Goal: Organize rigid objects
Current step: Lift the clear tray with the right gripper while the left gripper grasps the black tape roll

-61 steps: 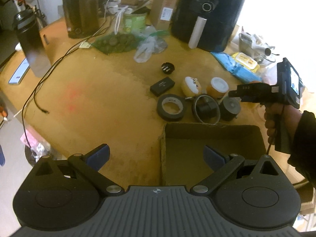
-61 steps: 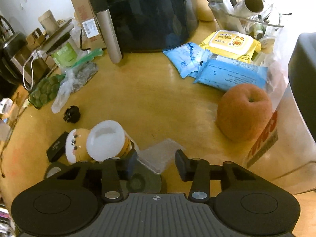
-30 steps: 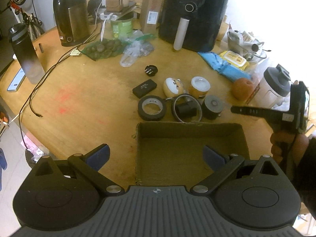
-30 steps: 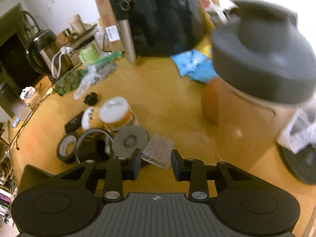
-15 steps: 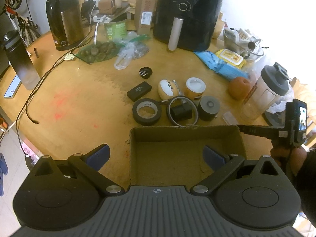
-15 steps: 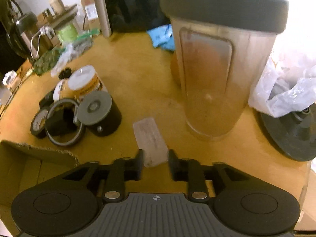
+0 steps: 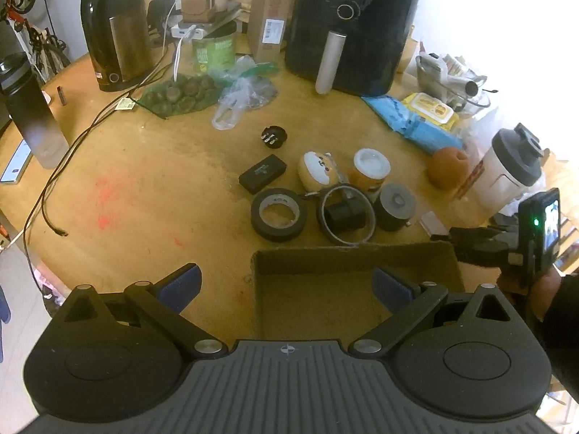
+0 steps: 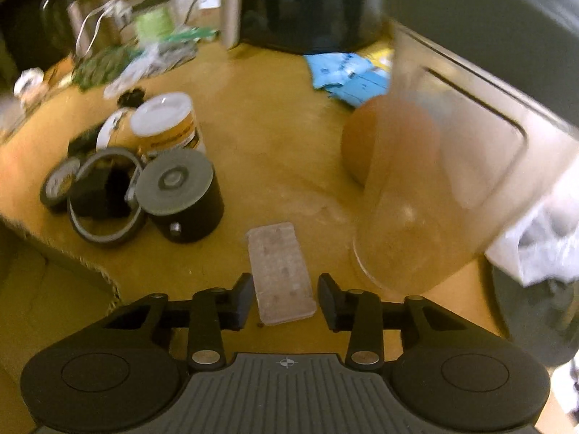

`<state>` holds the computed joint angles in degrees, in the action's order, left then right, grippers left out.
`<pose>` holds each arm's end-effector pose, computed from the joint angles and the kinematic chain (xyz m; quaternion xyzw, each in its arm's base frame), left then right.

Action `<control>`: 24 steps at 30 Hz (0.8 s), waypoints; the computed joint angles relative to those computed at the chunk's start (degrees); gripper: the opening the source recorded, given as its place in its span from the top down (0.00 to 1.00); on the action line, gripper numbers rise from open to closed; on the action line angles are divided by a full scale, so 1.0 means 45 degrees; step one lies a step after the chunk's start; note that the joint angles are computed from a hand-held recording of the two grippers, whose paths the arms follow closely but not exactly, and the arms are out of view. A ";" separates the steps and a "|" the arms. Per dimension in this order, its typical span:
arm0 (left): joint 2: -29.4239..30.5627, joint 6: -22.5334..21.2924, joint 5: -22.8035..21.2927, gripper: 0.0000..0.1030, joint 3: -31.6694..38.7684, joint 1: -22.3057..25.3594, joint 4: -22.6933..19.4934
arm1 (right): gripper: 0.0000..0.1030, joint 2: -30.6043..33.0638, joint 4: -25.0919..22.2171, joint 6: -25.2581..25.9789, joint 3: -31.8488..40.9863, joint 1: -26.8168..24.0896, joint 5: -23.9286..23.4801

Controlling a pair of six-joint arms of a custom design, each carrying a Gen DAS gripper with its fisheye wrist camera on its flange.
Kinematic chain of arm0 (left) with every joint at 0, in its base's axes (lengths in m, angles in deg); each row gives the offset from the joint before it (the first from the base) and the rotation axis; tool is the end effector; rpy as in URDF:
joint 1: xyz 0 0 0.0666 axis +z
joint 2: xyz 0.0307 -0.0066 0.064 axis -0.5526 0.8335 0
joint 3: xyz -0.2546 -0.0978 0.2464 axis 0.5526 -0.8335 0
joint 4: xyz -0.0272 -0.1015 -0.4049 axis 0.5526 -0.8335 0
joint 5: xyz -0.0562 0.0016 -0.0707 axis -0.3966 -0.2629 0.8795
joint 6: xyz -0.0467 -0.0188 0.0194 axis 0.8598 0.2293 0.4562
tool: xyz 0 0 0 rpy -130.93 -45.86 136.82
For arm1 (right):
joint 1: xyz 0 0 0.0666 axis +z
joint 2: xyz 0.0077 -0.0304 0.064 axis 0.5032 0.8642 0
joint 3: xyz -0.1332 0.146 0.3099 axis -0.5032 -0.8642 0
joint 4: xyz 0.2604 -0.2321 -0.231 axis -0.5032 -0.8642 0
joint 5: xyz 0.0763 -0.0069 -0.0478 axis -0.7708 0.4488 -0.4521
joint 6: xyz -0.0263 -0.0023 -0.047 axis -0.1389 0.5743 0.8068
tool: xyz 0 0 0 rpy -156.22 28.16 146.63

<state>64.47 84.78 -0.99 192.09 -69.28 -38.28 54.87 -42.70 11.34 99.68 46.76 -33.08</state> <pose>0.4512 -0.3120 0.5661 -0.0704 0.9576 -0.0284 0.2778 0.5978 0.1823 0.4445 -0.2242 0.9397 0.0841 0.2443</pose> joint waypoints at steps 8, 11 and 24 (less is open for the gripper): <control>-0.0050 -0.0946 0.0737 0.00 -0.0497 0.0719 0.1057 | 0.66 -0.0166 -0.0203 0.0377 0.0075 -0.0034 0.0090; -0.0071 -0.1355 0.1260 0.00 -0.0715 0.1023 0.1695 | 0.66 -0.0351 -0.0258 0.0116 0.0139 -0.0091 -0.0230; 0.2223 -0.3809 0.2211 0.00 0.0965 0.1955 0.1028 | 0.66 -0.1394 -0.0486 -0.1881 0.0048 -0.0088 -0.0709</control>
<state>74.47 67.64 8.96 196.44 -60.49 -33.65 48.60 -44.89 2.87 99.90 46.37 -36.26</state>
